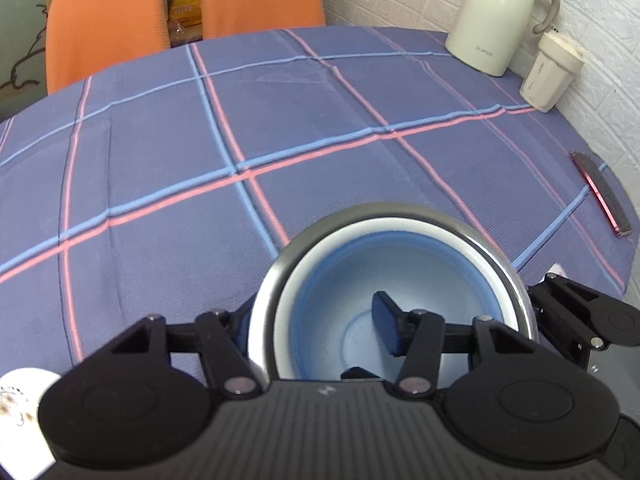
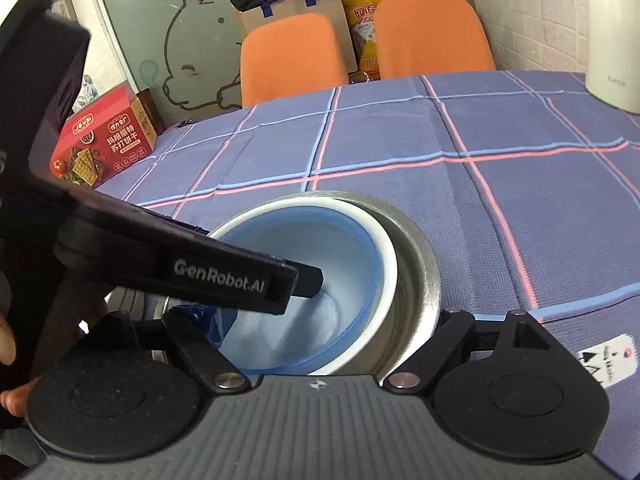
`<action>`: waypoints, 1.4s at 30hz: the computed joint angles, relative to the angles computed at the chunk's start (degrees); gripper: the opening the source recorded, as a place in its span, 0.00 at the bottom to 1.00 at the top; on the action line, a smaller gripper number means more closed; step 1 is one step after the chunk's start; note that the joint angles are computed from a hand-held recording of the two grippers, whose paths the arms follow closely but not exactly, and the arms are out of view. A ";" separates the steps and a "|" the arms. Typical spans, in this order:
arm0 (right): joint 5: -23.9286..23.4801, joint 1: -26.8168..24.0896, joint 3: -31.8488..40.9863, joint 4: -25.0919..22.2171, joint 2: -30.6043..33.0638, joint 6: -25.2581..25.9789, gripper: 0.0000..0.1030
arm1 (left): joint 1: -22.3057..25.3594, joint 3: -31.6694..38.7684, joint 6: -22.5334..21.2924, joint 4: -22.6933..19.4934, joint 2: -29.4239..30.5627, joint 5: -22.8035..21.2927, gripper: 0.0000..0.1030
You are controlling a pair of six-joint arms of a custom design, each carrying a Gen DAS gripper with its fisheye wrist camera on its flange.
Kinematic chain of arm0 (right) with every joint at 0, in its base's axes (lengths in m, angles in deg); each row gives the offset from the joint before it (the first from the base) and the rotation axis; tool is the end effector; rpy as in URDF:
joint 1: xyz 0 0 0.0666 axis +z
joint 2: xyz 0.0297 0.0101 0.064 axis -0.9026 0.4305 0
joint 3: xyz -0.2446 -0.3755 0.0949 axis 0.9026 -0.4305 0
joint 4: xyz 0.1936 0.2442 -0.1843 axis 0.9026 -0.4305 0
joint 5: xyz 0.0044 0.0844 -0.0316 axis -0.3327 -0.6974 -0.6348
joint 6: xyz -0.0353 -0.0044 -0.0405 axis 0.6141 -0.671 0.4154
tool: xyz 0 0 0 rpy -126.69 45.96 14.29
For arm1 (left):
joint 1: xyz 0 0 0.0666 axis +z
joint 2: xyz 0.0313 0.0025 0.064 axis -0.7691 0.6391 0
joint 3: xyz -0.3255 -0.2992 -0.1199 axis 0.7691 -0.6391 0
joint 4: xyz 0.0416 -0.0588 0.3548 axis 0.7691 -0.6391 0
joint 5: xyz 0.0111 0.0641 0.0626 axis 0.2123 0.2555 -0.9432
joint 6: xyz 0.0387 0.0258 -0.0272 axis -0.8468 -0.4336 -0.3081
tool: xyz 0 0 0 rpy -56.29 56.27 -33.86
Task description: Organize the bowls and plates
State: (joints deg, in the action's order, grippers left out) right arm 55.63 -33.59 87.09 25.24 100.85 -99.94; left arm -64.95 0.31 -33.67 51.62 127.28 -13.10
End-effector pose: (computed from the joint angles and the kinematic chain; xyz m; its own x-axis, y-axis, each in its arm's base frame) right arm 0.4585 0.2752 0.2285 -0.6703 -0.0723 -0.7385 -0.3602 0.9018 0.2386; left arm 0.5282 -0.1445 0.2629 -0.8172 0.1626 -0.5529 0.2931 0.9433 -0.1558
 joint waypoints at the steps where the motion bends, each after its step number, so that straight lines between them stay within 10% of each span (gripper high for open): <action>1: 1.00 0.18 0.18 -0.56 -0.37 0.15 0.71 | -0.18 0.07 -0.08 0.18 -0.40 -0.04 0.52; 22: -0.97 10.15 8.92 -2.36 0.34 3.62 0.73 | 15.42 -12.34 -5.69 1.40 -16.13 1.06 0.46; 34: 0.06 15.44 10.19 -6.53 3.08 2.90 0.74 | 20.00 -19.35 -7.39 5.39 -15.35 2.92 0.47; 42: -0.74 15.60 10.14 -6.37 3.72 2.44 0.73 | 19.10 -21.94 -7.66 10.13 -16.65 0.49 0.77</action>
